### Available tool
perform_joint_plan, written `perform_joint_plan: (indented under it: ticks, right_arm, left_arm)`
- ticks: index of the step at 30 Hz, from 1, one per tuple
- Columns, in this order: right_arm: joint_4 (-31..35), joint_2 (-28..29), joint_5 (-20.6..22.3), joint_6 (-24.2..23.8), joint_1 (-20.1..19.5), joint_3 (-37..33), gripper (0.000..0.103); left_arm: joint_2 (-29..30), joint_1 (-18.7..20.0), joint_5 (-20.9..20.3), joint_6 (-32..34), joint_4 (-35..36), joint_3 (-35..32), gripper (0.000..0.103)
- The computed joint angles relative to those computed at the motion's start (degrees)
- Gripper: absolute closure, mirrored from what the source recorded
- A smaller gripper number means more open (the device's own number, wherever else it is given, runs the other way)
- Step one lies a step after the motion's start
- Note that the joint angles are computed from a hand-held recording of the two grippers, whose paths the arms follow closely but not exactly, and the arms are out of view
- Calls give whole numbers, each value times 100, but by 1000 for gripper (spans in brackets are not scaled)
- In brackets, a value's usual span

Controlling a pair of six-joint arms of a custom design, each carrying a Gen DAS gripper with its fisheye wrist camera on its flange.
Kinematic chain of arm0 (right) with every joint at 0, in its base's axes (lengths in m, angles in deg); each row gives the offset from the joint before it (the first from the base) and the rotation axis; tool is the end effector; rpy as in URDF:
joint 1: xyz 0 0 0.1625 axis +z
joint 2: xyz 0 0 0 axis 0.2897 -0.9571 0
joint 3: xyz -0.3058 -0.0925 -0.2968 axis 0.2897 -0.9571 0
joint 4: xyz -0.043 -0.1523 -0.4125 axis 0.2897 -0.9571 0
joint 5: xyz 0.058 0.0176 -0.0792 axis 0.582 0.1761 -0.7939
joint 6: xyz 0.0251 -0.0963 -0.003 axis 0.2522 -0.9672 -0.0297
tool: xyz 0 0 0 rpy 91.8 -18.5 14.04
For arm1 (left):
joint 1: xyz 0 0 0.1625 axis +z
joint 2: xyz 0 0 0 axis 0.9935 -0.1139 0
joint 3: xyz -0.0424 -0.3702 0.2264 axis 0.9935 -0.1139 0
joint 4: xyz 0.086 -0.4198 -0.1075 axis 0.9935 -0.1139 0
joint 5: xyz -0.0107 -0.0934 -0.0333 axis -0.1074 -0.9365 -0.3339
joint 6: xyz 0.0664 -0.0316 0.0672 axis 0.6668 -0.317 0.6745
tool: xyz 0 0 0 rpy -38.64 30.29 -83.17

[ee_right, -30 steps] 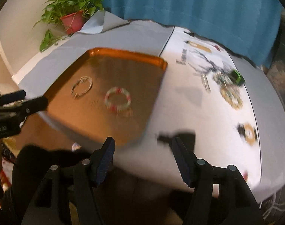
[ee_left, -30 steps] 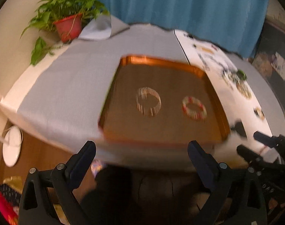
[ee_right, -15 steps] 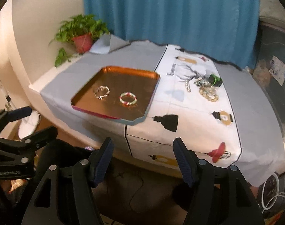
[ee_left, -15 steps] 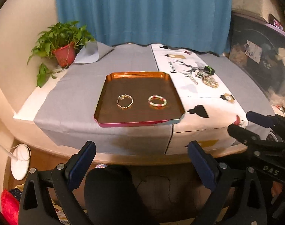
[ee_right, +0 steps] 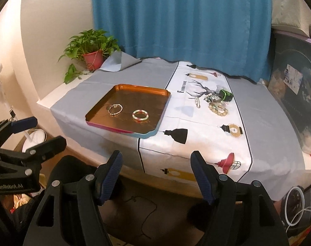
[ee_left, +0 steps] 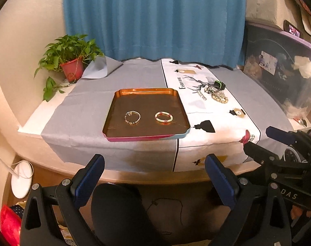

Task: Organize jewelry
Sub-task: 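Lift both open tools away from the copper tray, then grasp the pearl bracelet with the left tool while the right tool grasps the amber bead bracelet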

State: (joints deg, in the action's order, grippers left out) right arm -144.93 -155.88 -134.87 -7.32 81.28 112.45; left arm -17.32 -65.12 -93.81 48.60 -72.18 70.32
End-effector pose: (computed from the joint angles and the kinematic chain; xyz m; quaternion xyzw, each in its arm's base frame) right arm 0.1066 -0.2760 0.3743 0.0638 -0.8224 0.4186 0.3800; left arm -0.4563 -0.3618 0.0249 0.3693 0.8578 -0.2656 0.2392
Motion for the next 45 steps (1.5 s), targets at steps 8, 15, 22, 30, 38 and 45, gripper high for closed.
perform_joint_plan:
  ticks: [8,15,22,30,38,45]
  right_arm:
    - [59,-176,213,76,-301,48,33]
    - [174,-283,535,50,-767,67,33]
    - [244,-346,812,44,-1211,53,33]
    - [343,-439,1127,-14,-1670,-6,33]
    - [336,-521,1424,-21,-2186,-87,33]
    - [281,-626,1896,-34,-2966,-353,33]
  left_arm:
    - [181,29,-126,31,227,-172,6]
    - [369,70,-219,111,349,-330,6]
    - [535,171,-274,109,453,-523,6]
    - [808,229,-343,275,552,-828,6]
    - [1092,334,-452,316,753,-1225,6]
    - [1532,451,-503,446,861,-1875,6]
